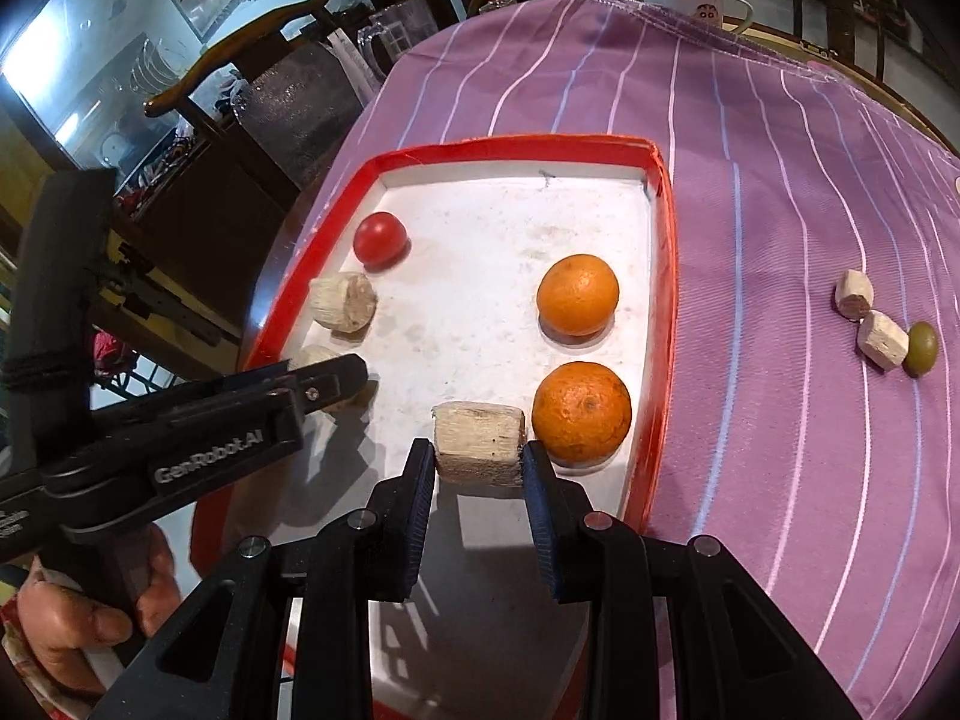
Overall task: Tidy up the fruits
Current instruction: 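Carry both blocks into the tray and open both tools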
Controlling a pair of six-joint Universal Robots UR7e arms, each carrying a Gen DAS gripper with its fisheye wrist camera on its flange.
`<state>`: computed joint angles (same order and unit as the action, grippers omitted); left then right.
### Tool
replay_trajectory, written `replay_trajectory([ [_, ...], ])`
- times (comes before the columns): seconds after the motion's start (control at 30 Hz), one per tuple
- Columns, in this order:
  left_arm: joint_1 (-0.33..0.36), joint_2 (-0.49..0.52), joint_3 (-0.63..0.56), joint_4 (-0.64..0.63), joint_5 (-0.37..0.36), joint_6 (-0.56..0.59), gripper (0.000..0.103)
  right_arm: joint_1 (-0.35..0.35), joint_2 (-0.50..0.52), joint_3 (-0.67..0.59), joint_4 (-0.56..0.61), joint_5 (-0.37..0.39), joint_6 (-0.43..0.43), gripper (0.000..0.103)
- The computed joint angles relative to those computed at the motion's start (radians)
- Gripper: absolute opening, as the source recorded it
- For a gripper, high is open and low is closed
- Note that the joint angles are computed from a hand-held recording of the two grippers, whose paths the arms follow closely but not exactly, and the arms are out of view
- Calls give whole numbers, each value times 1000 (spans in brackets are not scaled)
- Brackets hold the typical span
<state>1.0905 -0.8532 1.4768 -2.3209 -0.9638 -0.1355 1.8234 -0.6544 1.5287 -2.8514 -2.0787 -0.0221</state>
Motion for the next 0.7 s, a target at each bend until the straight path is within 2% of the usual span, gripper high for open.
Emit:
replay_trajectory([
  [0.13,4,7,-8,3,-4,3,39,3,17,-14,-3,-14,-20,33],
  [0.27,-5,15,-7,1,33,11,39,7,27,-18,-8,-29,-33,33],
  [0.4,-6,15,-7,5,40,9,40,9,32,-24,-5,-35,-44,33],
  [0.6,-10,2,-7,25,41,-25,46,8,28,-29,17,-30,-39,34],
  [0.7,-17,-11,-2,22,42,-33,52,10,22,-23,14,-23,-49,34],
])
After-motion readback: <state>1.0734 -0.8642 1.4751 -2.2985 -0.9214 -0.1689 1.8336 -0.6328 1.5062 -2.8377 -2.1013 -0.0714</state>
